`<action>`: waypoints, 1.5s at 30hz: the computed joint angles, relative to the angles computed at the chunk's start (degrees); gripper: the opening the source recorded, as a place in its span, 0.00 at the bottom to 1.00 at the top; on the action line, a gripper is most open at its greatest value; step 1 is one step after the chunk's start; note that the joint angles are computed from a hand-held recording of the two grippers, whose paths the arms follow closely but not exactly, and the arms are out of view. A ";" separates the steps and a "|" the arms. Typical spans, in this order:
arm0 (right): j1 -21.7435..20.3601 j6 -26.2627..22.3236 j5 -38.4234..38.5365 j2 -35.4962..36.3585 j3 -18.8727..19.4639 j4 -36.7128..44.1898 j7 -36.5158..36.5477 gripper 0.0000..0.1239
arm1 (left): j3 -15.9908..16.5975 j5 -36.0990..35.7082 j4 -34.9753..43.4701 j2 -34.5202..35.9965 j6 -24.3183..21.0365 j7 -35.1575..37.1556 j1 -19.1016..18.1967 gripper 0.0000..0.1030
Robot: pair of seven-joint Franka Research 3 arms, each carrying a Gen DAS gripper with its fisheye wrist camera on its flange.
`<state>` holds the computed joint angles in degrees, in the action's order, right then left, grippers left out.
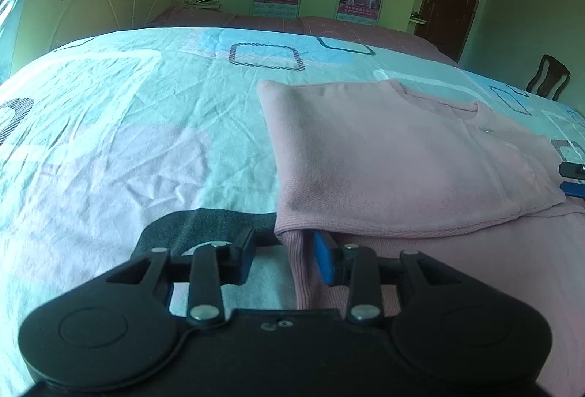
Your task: Fold small clothes
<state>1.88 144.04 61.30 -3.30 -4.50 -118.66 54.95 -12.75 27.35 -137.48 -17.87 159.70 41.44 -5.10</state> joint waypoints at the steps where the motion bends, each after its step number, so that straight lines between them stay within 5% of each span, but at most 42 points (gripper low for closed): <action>1: -0.24 -0.82 -0.53 1.50 -0.21 1.61 1.83 0.40 | 0.52 -0.77 -0.21 0.07 0.31 0.24 -0.44 0.31; 6: -1.94 -5.85 -1.76 7.15 0.54 7.50 3.23 0.36 | 1.12 -1.70 -0.94 0.03 1.47 -0.08 -0.52 0.25; 8: -2.15 -7.13 -4.76 7.93 1.14 8.31 2.33 0.09 | 1.45 -2.48 -1.05 -0.02 1.54 0.75 -0.78 0.20; 10: -2.07 -5.63 -5.53 7.00 1.79 7.02 -0.74 0.04 | 1.50 -2.57 -0.81 0.08 1.06 1.67 -0.95 0.18; 15: -0.43 2.36 -6.76 2.97 2.39 1.81 -4.67 0.04 | 2.24 -4.10 -0.63 -0.09 0.21 4.32 -1.83 0.19; 17: 0.12 3.10 -9.61 3.16 2.28 1.63 -2.61 0.05 | 4.14 -8.64 -1.00 -1.10 -0.44 7.37 -3.64 0.30; 19: 0.31 4.85 -7.51 2.16 2.03 1.08 -2.41 0.12 | 1.25 -5.80 -1.58 -3.79 -1.36 3.36 -0.43 0.41; 23: 1.02 6.56 -5.89 1.90 1.56 1.79 -6.41 0.12 | -2.25 1.52 -0.84 -4.52 4.24 -1.84 3.84 0.42; 25: 0.95 4.37 -9.79 3.59 1.56 3.26 -3.86 0.12 | 0.59 -1.66 1.65 0.22 7.25 2.06 0.30 0.42; 27: 2.03 3.71 -18.09 5.24 0.93 4.10 1.74 0.12 | 5.53 -13.95 4.52 5.66 5.16 13.13 -6.34 0.44; 29: 1.00 4.41 -19.71 5.11 2.08 4.19 3.81 0.12 | 7.63 -17.20 6.43 7.86 3.82 17.59 -8.82 0.45; 32: 0.93 7.07 -15.90 4.47 2.38 4.11 -0.59 0.12 | 4.81 -16.36 11.02 11.46 3.88 18.66 -5.52 0.61; 36: 1.13 6.05 -27.09 7.97 2.19 7.23 6.50 0.12 | 4.22 -15.42 20.78 20.65 5.21 20.95 -2.72 0.61; 40: 0.12 6.11 -25.13 9.23 2.77 7.78 4.79 0.12 | 2.09 -24.86 29.68 29.68 3.93 28.65 1.31 0.57; 43: 0.15 5.77 -27.22 8.99 2.68 8.09 7.12 0.12 | 1.95 -24.88 30.65 29.47 2.48 26.53 1.48 0.57; 45: 1.11 11.21 -30.29 7.59 2.76 6.06 10.82 0.16 | 3.64 -19.12 26.55 26.16 6.07 22.02 -0.62 0.59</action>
<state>2.99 155.25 31.01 4.30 -1.75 -112.60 65.77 -9.11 8.23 -110.93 8.29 165.77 63.45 -5.72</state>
